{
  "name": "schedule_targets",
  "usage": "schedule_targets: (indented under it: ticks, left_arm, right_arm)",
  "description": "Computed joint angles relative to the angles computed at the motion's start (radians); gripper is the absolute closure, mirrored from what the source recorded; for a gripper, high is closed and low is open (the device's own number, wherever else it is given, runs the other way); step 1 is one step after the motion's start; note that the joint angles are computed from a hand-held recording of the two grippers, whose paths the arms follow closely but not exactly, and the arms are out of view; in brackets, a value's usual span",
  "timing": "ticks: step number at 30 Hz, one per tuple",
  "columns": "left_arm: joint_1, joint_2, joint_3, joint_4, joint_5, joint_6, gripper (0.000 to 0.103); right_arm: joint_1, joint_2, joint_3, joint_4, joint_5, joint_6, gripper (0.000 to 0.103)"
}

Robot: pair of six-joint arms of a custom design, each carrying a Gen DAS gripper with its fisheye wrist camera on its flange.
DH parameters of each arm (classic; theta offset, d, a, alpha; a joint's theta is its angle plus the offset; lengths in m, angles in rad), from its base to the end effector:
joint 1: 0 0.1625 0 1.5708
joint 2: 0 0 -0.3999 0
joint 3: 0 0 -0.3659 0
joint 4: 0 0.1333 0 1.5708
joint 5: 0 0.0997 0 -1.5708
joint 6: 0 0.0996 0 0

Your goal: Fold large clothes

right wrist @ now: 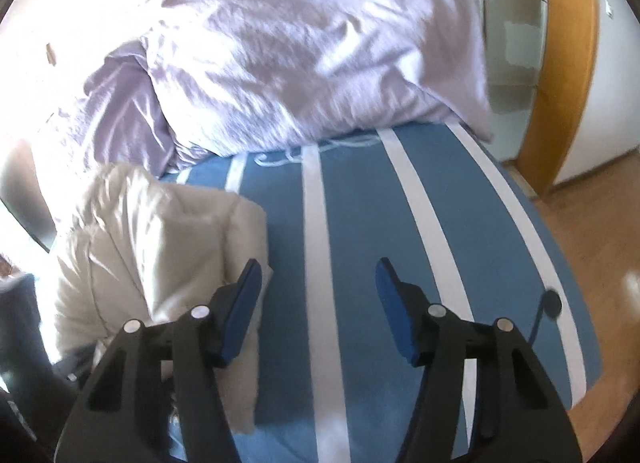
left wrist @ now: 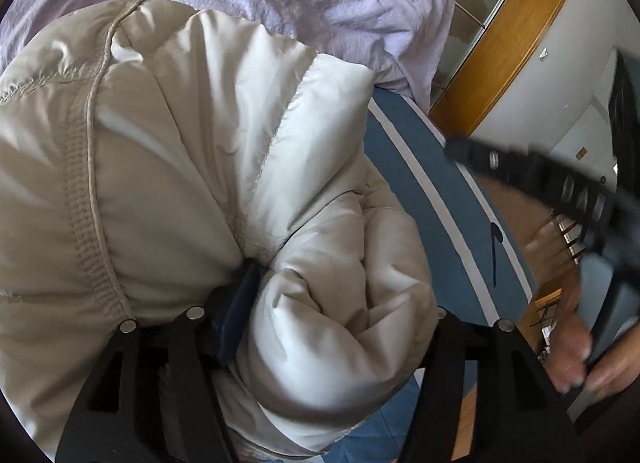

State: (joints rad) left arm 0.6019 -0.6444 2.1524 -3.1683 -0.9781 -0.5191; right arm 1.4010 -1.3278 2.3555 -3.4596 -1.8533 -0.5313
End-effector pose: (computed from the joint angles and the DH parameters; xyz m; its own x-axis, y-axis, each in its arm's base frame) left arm -0.2634 -0.4102 -0.0358 -0.8508 0.2893 -0.4387 0.4594 0.8148 -0.3536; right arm 0.0326 -0.4346 0.2507 -0.8410 -0.0058 0.5409 -0.3665 0.7415 -0.5620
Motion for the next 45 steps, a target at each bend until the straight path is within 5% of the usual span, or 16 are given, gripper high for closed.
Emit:
schedule_targets:
  ticks: [3,9,12,25,31,45]
  left_arm:
    - [-0.002,0.008,-0.002,-0.006,0.008,0.01,0.042]
    - [-0.013,0.021,-0.003,-0.012,0.028,0.016,0.041]
    - [-0.021,0.024,-0.002,-0.01,0.039,0.02,0.041]
    - [-0.053,0.01,0.02,0.001,0.058,0.014,0.039]
    - [-0.075,0.01,0.025,0.001,0.043,0.037,0.029]
    - [-0.151,-0.049,0.115,-0.044,0.074,0.044,0.018]
  right_arm:
    - [0.012,0.0,-0.028,0.051,0.028,0.005,0.05]
    - [0.012,-0.04,-0.055,0.223,0.214,0.006,0.073]
    - [0.044,-0.025,-0.077,0.28,0.24,-0.051,0.08]
    - [0.08,0.046,-0.137,0.336,0.232,-0.069,0.085]
    - [0.085,0.096,-0.173,0.366,0.137,-0.071,0.086]
    - [0.09,0.146,-0.214,0.389,0.089,-0.067,0.086]
